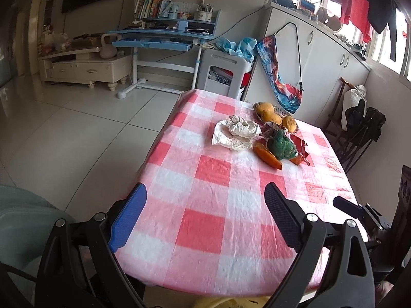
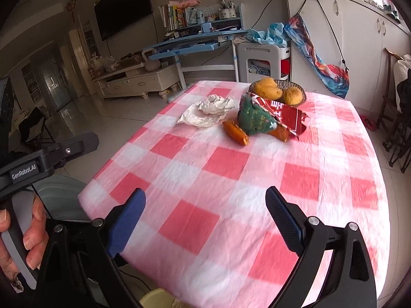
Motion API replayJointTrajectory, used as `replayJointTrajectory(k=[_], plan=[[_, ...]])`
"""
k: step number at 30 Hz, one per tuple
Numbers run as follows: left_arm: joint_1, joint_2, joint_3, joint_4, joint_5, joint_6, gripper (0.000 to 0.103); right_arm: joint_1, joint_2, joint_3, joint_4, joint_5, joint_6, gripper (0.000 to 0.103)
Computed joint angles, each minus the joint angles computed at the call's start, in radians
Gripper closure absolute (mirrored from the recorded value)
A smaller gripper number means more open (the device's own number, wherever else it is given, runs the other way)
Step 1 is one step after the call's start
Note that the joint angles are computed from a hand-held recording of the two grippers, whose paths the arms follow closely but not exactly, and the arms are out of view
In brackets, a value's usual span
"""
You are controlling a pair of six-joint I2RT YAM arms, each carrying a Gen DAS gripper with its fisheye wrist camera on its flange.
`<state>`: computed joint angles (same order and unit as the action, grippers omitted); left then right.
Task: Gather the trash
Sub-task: 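Grasp a carrot with the right tool while the left tool grasps crumpled white paper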
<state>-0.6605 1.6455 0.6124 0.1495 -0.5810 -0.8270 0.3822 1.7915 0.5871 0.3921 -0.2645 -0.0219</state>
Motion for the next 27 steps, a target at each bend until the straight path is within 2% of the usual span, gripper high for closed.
replayJointTrajectory(k=[7, 11, 15, 17, 19, 21, 22, 23, 24, 27], plan=[[0.174, 0.284, 0.310, 0.010, 0.147, 0.171, 0.014, -0.027, 0.260, 0.357, -0.173, -0.010, -0.067, 0.016], [0.229, 0.466, 0.545, -0.042, 0.197, 0.254, 0.014, -0.031, 0.380, 0.523, -0.268, -0.025, -0.119, 0.023], [0.269, 0.636, 0.784, -0.134, 0.213, 0.304, 0.014, -0.041, 0.456, 0.608, -0.297, -0.045, -0.122, 0.027], [0.290, 0.709, 0.891, -0.186, 0.237, 0.315, 0.014, -0.043, 0.494, 0.654, -0.334, -0.051, -0.121, 0.038], [0.305, 0.770, 0.981, -0.235, 0.257, 0.323, 0.014, -0.038, 0.523, 0.693, -0.364, -0.041, -0.142, 0.044], [0.319, 0.816, 1.052, -0.272, 0.287, 0.329, 0.015, -0.041, 0.524, 0.698, -0.368, -0.045, -0.157, 0.061], [0.326, 0.831, 1.077, -0.284, 0.315, 0.337, 0.031, -0.042, 0.525, 0.703, -0.372, -0.040, -0.165, 0.065], [0.333, 0.845, 1.099, -0.300, 0.355, 0.348, 0.059, -0.046, 0.522, 0.701, -0.376, -0.047, -0.169, 0.067], [0.341, 0.855, 1.115, -0.313, 0.400, 0.357, 0.067, -0.049, 0.520, 0.700, -0.380, -0.054, -0.173, 0.069], [0.339, 0.821, 1.053, -0.258, 0.409, 0.366, 0.078, -0.054, 0.503, 0.686, -0.393, -0.072, -0.180, 0.078]])
